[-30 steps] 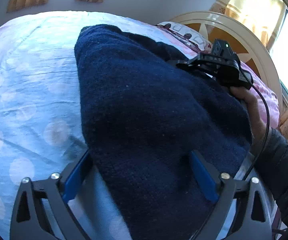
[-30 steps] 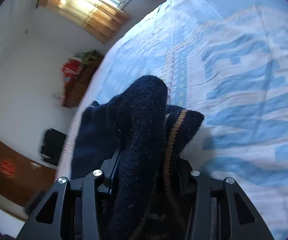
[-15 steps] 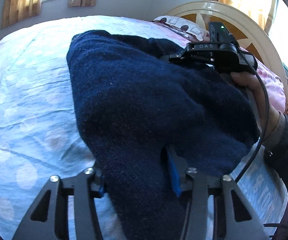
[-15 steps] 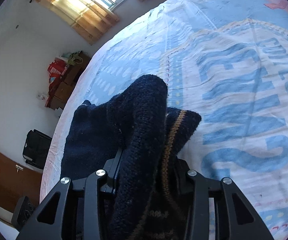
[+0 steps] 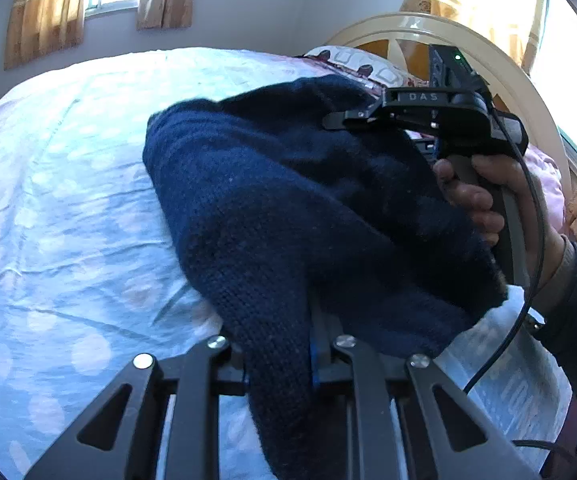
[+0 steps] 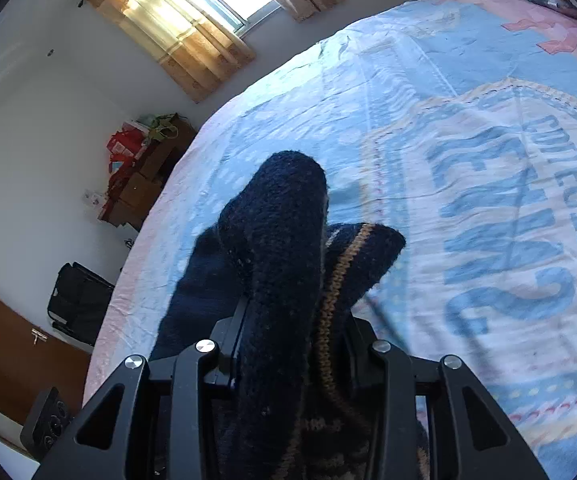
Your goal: Fold small clothes
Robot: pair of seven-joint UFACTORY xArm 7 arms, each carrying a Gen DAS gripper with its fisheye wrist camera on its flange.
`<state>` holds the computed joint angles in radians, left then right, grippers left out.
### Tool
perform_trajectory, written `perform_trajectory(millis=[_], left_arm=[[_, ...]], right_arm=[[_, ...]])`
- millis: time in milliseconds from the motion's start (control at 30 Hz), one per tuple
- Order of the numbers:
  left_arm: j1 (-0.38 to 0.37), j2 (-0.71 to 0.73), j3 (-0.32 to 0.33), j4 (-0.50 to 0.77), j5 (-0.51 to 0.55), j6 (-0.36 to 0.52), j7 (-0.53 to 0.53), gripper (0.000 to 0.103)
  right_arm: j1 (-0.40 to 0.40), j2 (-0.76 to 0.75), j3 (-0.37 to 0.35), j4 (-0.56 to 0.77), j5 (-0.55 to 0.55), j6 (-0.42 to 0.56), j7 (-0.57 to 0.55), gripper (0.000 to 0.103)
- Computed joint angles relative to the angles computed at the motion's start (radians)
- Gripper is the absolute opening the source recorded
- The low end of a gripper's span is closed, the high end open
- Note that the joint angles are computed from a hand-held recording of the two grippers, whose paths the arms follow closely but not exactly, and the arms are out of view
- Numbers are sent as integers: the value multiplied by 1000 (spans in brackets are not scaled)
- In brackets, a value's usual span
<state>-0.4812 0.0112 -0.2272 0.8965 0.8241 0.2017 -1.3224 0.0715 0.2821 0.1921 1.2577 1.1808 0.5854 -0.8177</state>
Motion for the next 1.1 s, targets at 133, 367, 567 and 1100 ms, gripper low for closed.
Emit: perform_trajectory(millis=[133, 367, 567, 1100], left_arm=[[5, -55, -14, -22, -10, 20, 23, 20], [77, -207, -82, -129, -43, 44, 34, 20], [107, -382, -120, -247, -148, 89, 103, 20], [140, -847, -206, -525, -446, 263, 185, 20]], right_arm=[[10, -21, 8, -12, 21, 5, -5, 38], [45, -42, 19, -22, 79, 30, -28, 38], [100, -37, 36, -8, 127, 38, -43, 38], [264, 94, 140, 159, 68, -4, 26, 38]])
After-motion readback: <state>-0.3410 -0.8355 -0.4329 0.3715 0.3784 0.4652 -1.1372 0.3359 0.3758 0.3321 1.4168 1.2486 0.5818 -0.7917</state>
